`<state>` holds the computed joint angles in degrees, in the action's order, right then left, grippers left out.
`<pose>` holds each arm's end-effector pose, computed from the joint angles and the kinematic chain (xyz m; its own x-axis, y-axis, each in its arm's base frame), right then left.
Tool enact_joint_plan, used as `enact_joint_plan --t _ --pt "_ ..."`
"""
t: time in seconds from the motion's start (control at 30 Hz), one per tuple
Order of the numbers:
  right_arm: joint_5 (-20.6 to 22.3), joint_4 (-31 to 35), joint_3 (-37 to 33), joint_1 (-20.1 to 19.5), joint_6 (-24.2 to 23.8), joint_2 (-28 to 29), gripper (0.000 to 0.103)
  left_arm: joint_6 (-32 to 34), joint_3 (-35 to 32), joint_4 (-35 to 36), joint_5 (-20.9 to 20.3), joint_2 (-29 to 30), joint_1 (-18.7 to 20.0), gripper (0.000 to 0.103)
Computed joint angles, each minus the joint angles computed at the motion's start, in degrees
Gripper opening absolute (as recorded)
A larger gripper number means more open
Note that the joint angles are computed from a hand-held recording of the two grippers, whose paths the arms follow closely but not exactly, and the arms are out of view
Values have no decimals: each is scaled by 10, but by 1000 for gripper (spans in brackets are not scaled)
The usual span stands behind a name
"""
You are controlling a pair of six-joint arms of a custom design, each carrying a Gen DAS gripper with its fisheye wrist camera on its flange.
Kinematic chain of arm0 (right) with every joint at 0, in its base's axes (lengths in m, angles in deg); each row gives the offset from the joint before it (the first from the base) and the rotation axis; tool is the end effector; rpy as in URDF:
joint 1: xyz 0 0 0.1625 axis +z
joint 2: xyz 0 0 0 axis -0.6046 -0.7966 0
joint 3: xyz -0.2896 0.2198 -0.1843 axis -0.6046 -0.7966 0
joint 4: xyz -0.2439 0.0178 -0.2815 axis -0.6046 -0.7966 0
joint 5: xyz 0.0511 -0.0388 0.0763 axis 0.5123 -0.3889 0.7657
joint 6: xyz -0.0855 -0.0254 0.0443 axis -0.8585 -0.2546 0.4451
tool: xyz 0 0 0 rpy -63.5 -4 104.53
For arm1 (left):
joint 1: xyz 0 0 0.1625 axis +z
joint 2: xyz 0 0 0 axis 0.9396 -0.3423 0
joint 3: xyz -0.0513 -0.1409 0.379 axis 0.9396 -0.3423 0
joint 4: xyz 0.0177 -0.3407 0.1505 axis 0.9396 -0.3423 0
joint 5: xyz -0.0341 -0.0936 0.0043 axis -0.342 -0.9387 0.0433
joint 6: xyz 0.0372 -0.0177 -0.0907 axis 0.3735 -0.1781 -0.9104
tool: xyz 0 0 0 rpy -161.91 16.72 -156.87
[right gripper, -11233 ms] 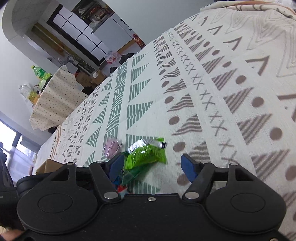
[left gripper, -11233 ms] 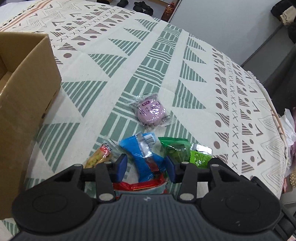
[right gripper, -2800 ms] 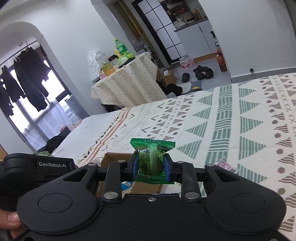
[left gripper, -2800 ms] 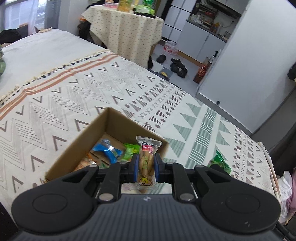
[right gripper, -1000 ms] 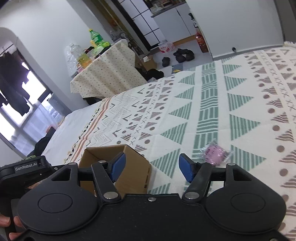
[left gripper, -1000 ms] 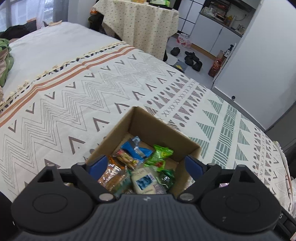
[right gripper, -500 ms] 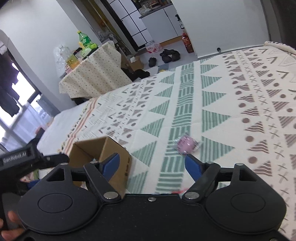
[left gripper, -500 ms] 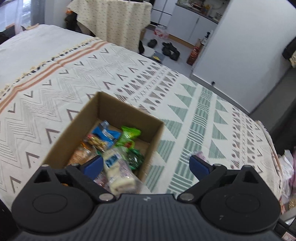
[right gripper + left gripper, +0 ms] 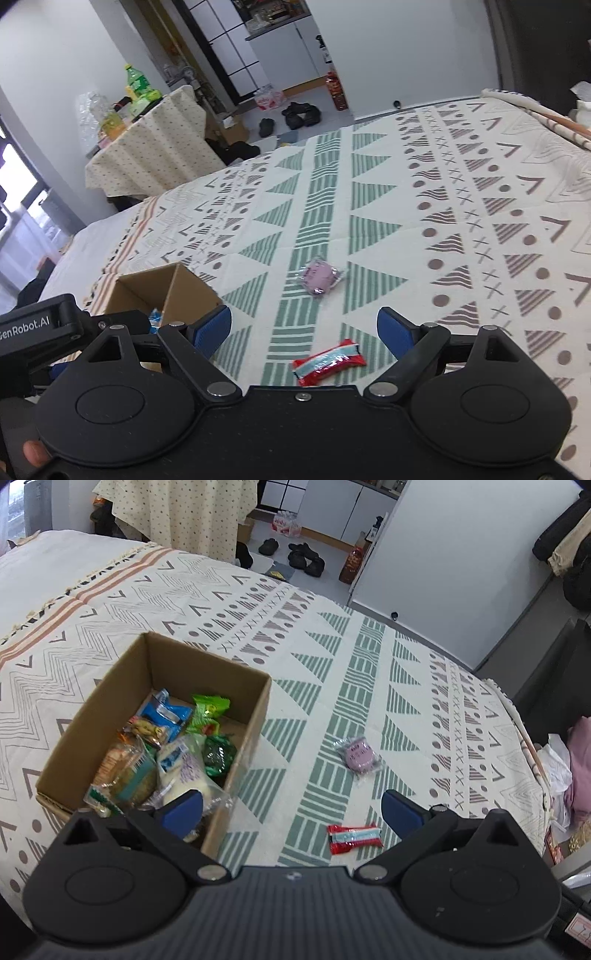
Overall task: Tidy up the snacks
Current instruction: 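Move both open tools back toward the pink and red candies, then grasp the pink round candy with the left tool while the right tool grasps the red candy bar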
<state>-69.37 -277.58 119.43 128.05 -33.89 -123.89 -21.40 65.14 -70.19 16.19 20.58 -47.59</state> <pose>0.0988 -0.3086 0.3247 -0.9156 0.2180 0.3378 -0.1237 0.6466 -0.7527 -0.4120 -0.3839 0.0663 -0.8642 0.0384 -0.5016 0.2970 0.8438 -0.4470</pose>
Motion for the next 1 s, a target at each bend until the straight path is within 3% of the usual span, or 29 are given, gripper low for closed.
enact_joint_plan --t 0.2,0.43,0.63,0.87,1.0 --pt "53 29 15 -46 29 -35 86 -10 -1 -4 -7 8 3 102" --pt "93 58 18 -88 54 -38 85 -16 0 -11 -6 14 10 102" --pt "129 82 15 -123 82 -13 70 0 1 -40 -5 23 18 102" --pt "137 67 5 -142 119 41 56 30 -11 -69 1 42 26 102" --pt "130 64 -5 -151 128 62 41 44 -24 -77 1 56 28 101"
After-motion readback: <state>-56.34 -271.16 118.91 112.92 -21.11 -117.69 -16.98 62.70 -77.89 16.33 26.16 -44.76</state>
